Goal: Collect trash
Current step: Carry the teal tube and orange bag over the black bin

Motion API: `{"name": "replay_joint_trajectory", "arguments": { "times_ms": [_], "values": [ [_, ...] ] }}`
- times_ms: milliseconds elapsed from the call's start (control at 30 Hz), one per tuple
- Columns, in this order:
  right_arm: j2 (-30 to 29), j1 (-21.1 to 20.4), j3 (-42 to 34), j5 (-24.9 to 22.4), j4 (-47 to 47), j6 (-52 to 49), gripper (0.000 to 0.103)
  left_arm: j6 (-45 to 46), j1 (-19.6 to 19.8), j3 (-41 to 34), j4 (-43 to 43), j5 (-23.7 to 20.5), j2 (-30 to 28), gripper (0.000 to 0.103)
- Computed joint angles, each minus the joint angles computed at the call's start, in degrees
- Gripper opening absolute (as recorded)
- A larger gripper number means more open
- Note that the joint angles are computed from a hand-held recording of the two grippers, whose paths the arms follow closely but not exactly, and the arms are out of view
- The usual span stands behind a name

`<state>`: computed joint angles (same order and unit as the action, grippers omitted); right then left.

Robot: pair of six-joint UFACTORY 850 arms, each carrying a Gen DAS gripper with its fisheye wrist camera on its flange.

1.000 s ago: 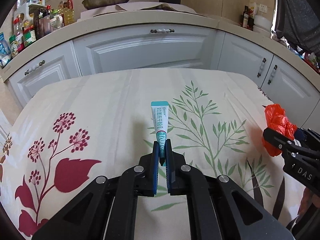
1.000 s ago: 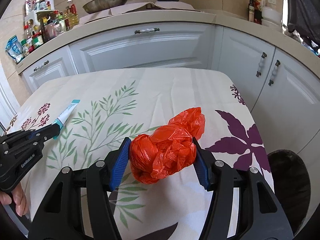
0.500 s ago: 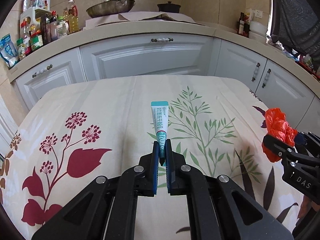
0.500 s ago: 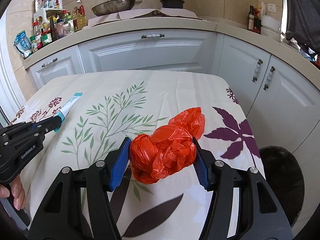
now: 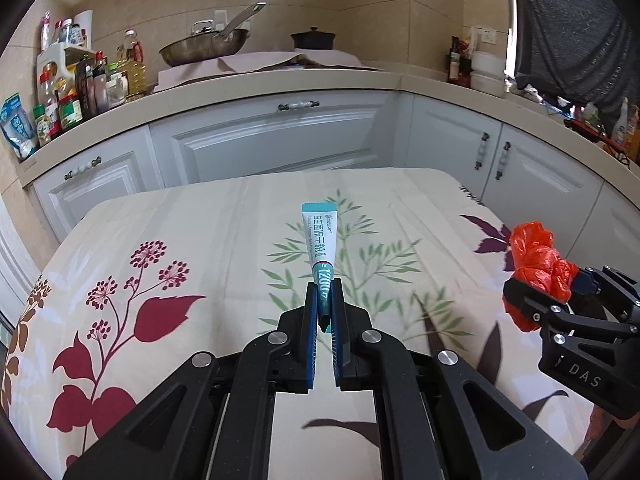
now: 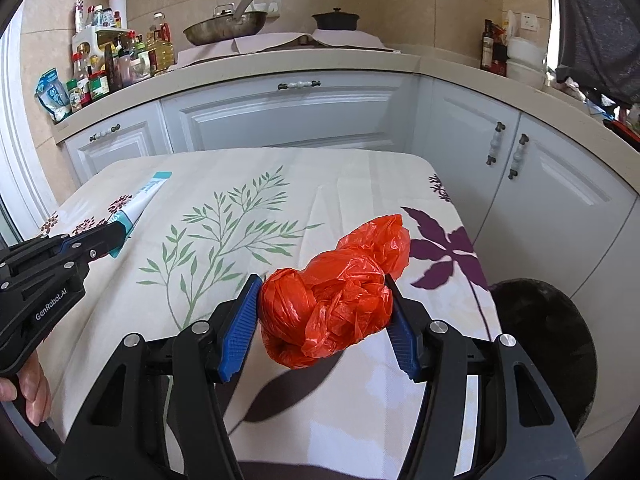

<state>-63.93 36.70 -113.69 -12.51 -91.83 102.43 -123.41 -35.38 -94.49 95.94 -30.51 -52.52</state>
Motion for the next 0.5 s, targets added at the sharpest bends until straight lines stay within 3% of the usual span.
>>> {"name": "replay_joint_trajectory", "arguments": {
  "times_ms": [200, 500],
  "values": [
    [4.3, -0.6, 7.8, -2.1, -16.6, 18.3, 0.057, 0.4, -1.6, -1.1, 1.4, 0.2, -0.5, 0.007],
    [9.6, -2.4, 17.3, -6.7, -26.4, 31.7, 0.057, 3.5, -4.1, -5.9, 1.4, 1.8, -3.1, 0.007]
  ]
}}
